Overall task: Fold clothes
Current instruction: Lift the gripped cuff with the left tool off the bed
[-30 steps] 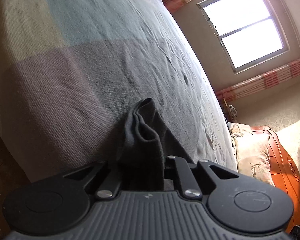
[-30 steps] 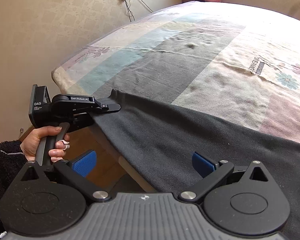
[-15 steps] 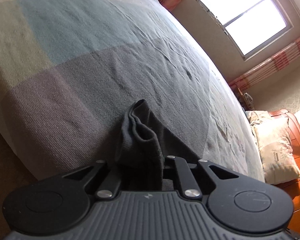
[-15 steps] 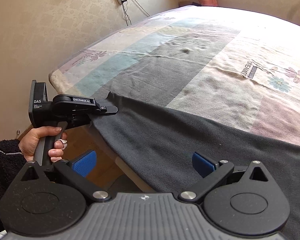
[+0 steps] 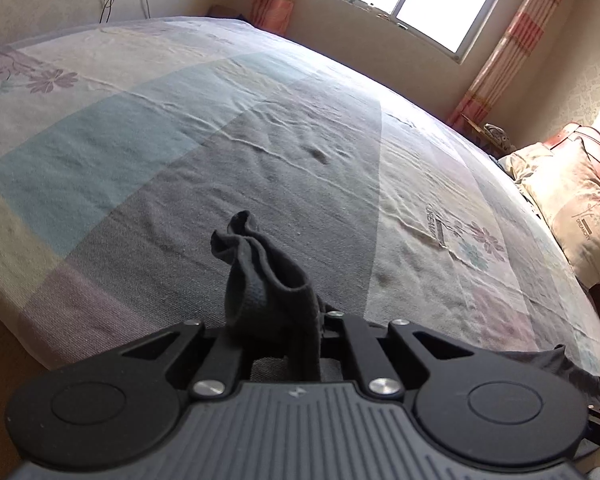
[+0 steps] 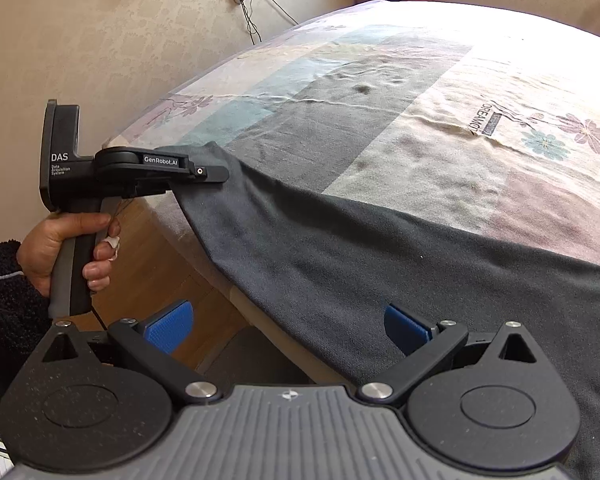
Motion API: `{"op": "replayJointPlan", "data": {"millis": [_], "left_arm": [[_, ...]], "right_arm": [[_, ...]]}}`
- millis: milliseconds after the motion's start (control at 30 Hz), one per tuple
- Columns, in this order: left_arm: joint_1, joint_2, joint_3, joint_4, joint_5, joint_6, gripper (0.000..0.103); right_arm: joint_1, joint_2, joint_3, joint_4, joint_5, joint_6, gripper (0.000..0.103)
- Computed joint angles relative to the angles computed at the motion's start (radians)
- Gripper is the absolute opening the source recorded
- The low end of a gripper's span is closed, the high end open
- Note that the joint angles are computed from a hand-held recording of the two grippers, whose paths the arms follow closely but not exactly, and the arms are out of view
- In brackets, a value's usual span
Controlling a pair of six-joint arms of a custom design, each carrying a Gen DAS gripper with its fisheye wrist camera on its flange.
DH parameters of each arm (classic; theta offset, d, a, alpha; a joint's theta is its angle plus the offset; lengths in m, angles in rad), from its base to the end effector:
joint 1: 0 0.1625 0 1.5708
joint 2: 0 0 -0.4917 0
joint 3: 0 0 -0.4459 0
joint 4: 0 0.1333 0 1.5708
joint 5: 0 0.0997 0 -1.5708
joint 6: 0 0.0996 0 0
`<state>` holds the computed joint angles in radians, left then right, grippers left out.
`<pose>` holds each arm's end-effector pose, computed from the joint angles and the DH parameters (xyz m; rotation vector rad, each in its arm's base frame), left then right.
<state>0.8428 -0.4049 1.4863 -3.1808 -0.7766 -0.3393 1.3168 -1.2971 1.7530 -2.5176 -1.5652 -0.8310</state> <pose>-0.3683 -0.7204 -0.0474 0.2036 2.4975 -1.1113 -0.0383 -0.6803 0.3987 0.8069 -2.7120 0.6111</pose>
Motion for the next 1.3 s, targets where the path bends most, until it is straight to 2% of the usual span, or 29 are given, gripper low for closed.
{"op": "replayJointPlan", "data": {"millis": [200,333,467,600,700,800,967,1133,1300], "left_arm": [[-0.043,0.014,-0.044,0.009,0.019,0.07,0.006],[-0.065,0.024,-0.076,0.019,0.019,0.109,0.006],[-0.077,0.034,-0.095,0.029,0.02,0.123,0.006],[-0.079,0.032,-0.087,0.013,0.021,0.125,0.006],[-0.069,0.021,-0.062,-0.008,0.011,0.13,0.006],[-0.049,0.01,-0.028,-0.028,0.008,0.12,0.006],[0.003,-0.008,0.031,-0.039,-0.023,0.034,0.006],[0.044,-0.019,0.07,-0.082,-0.078,-0.007,0.006],[0.063,-0.025,0.087,-0.118,-0.128,-0.004,0.006]], "right_arm": [[-0.022,-0.039,0.012,0.029,0.015,-0.004,0.103],[-0.047,-0.064,0.01,0.065,0.051,0.008,0.103],[-0.079,-0.077,-0.006,0.129,0.151,-0.004,0.103],[-0.112,-0.041,-0.077,0.305,0.32,-0.038,0.103],[-0.111,0.012,-0.131,0.372,0.367,-0.001,0.103],[-0.099,0.073,-0.187,0.396,0.376,0.071,0.103],[-0.074,0.169,-0.275,0.418,0.37,0.192,0.103],[-0.031,0.241,-0.338,0.416,0.298,0.232,0.103],[0.013,0.318,-0.397,0.366,0.174,0.261,0.103]]}}
